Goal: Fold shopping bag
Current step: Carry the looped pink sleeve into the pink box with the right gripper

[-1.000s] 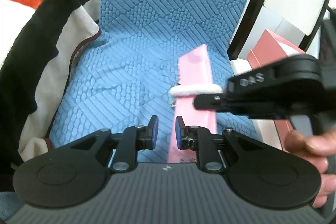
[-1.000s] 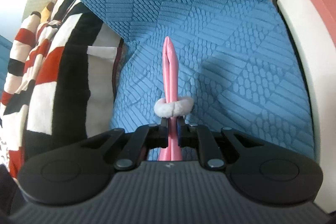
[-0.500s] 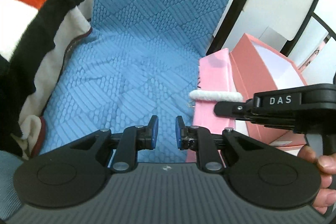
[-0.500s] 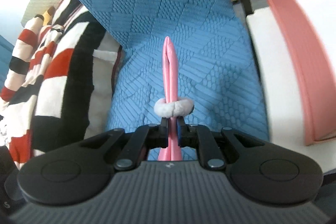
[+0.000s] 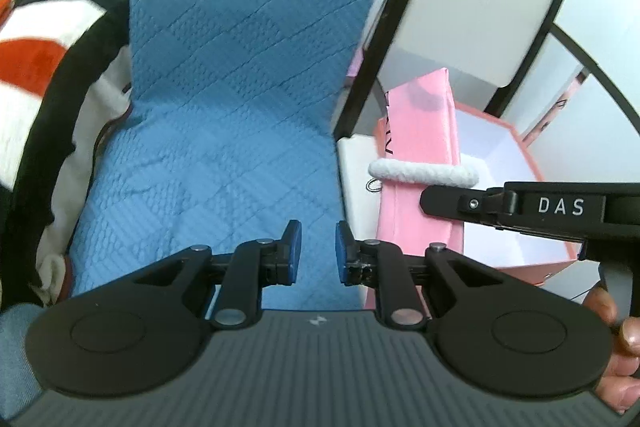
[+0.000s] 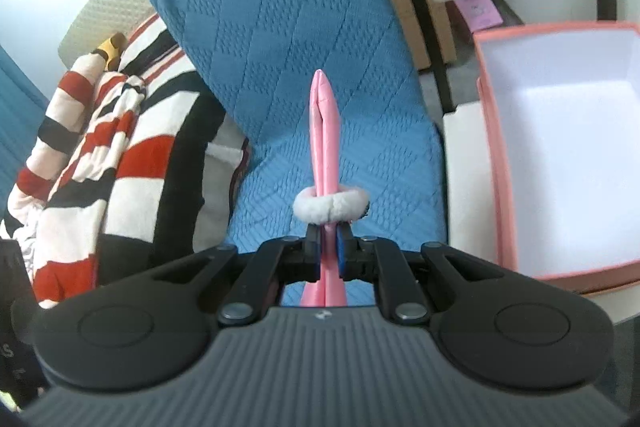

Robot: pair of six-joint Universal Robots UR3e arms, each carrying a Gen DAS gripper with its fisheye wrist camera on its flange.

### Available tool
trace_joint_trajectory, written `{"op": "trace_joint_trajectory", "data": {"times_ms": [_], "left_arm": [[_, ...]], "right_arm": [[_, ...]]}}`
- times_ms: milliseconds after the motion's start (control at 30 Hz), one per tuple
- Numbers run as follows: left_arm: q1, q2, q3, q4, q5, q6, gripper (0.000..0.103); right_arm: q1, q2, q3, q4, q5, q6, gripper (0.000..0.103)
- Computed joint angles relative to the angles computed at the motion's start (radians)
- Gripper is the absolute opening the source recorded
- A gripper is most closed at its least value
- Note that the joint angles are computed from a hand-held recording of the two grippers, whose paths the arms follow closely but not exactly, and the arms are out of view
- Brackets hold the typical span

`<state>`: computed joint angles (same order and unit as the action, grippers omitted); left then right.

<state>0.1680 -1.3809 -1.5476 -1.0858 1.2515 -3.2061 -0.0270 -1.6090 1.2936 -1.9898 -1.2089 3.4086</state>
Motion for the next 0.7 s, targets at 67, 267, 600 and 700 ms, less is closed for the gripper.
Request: {"op": "trace_joint_trajectory", "data": {"times_ms": [67, 267, 600, 700], "left_arm": [[-0.035, -0.043, 0.081, -0.028, 0.013, -0.015, 0.021], [-0.138, -0.175, 0.289, -0.065, 0.045, -0.067, 0.021], [-0.327, -0.512, 0.767, -0.164, 0.123, -0.124, 0.021], [-0.374, -0.654, 0.964, -0.222, 0.133, -0.139, 0.021]], "right_arm": [[-0.015, -0.003, -0.04, 0.034, -0.006, -0.028, 0.011], [-0.11, -0.029, -0.114, 0.132, 0.029, -0.099, 0.011], [-0.326, -0.107, -0.086, 0.212, 0.075, -0.253, 0.011], [-0.4, -0.117, -0.082, 0.235, 0.093, -0.302, 0.011]]}}
